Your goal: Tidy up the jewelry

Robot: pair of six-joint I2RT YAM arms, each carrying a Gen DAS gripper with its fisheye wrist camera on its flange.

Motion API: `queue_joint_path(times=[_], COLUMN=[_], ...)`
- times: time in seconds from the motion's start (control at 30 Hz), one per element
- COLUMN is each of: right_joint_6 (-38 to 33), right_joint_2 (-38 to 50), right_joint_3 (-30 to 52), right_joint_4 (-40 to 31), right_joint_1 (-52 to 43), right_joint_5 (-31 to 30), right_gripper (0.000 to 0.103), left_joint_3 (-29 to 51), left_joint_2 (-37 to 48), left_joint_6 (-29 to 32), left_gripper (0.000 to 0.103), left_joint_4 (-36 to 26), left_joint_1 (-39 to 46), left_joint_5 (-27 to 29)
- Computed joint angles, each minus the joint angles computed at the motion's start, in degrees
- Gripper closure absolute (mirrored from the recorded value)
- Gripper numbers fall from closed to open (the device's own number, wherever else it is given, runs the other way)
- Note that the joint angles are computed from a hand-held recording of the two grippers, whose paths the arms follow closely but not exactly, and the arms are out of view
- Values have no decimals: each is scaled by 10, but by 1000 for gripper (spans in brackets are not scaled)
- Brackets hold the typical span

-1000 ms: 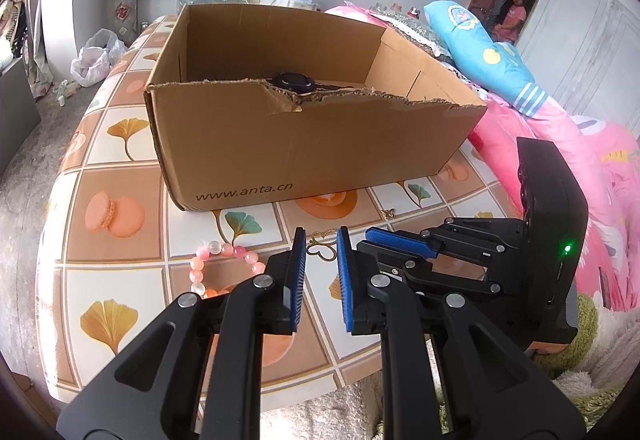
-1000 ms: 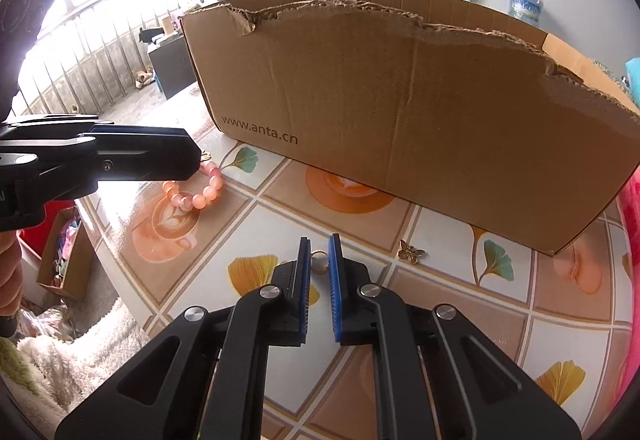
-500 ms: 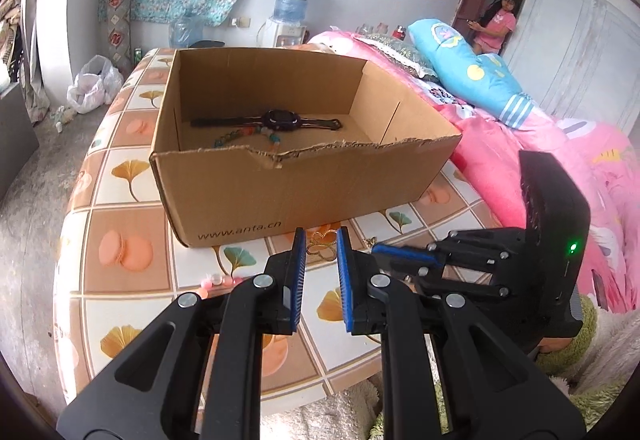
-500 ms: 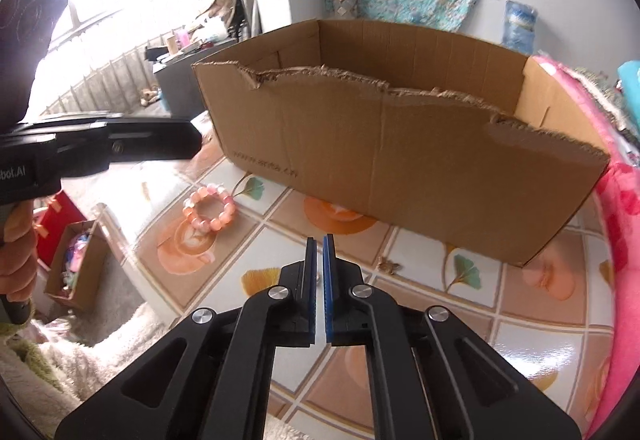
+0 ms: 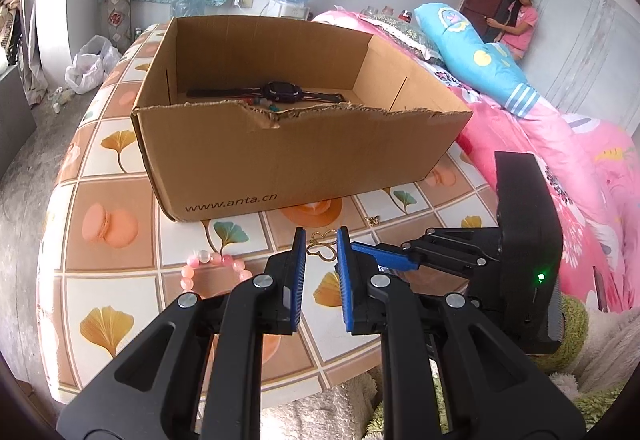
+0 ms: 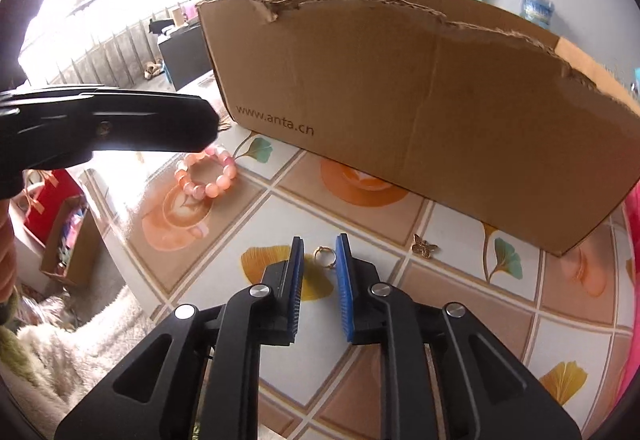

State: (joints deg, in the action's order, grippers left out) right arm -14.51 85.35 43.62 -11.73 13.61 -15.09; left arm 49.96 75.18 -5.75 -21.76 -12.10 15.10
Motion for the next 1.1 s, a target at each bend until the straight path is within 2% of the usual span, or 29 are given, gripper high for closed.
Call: queue_joint_path(times=[0.07,0.3,0.37,0.6,0.77,0.87,1.1], right_joint_6=[3,3,3,-7,-11,-9,-17], right_joint_2=[0,5,4,-12,-36,-20,-15], right_joint_3=[0,7,12,18,12,20,23], right_joint_4=[0,-8,-16,-51,-56,-53,-74], right_joint_1=[-4,-32,-38,-52,-68,-73,-57], right_joint_5=[-3,-33,-40,-57,-42,-18,-25], right_gripper=[92,92,100,100,100,100,100], left_joint_3=[-1,-5,-8,-13,-13,-15,-26], left_joint_2=[3,3,0,-5,0,4,32], left_joint_6=[-1,-4,-4,-4,-6,-7,-17], left_gripper=[88,88,89,89,89,89,89], left_joint_4=[2,9,10,12,14,16,31], left_joint_1=[2,4,5,10,14,13,-12], left_joint_5=[1,-3,-3,1,1,-1,-10])
